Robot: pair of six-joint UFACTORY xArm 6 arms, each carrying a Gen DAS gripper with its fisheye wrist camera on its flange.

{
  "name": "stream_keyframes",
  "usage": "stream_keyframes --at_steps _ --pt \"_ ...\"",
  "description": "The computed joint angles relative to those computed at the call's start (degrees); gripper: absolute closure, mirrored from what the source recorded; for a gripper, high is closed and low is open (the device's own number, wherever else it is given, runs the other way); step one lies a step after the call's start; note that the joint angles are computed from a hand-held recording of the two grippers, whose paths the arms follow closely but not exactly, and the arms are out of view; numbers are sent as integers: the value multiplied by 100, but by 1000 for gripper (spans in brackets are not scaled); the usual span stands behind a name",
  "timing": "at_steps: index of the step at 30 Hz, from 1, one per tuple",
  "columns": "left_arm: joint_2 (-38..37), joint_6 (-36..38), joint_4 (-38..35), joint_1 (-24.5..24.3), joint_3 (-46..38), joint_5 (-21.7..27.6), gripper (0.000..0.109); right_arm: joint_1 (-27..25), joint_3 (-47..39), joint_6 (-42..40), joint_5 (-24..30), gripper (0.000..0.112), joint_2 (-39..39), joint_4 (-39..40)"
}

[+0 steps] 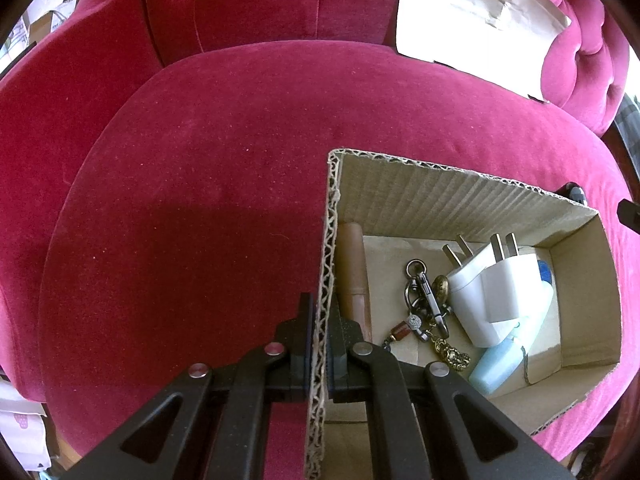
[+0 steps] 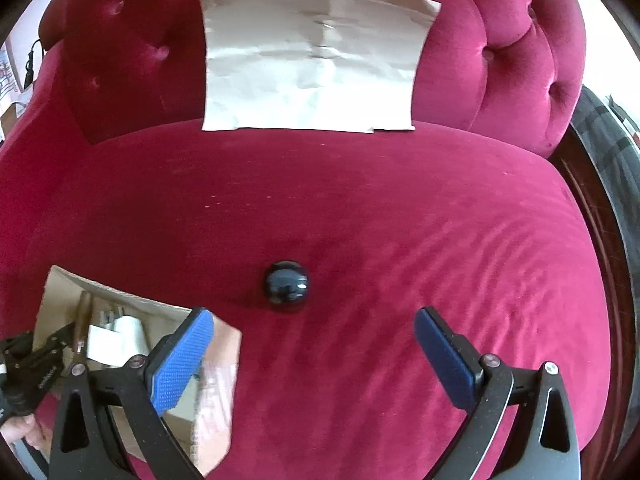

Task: Organize rigid objects
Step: 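Move the right tool back toward the black round object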

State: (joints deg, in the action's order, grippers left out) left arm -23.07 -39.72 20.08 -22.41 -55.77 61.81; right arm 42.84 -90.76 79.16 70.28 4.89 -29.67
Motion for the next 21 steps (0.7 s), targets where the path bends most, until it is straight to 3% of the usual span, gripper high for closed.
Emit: stream_keyframes --at_steps 8,16,21 --pt "13 -18 22 -23 -21 24 104 -121 706 56 -510 10 -274 -72" --pt "19 4 21 -15 -24 13 104 -360 998 -206 -1163 10 -327 88" --pt "20 6 24 -17 -24 14 104 -480 875 -523 -1234 10 -148 271"
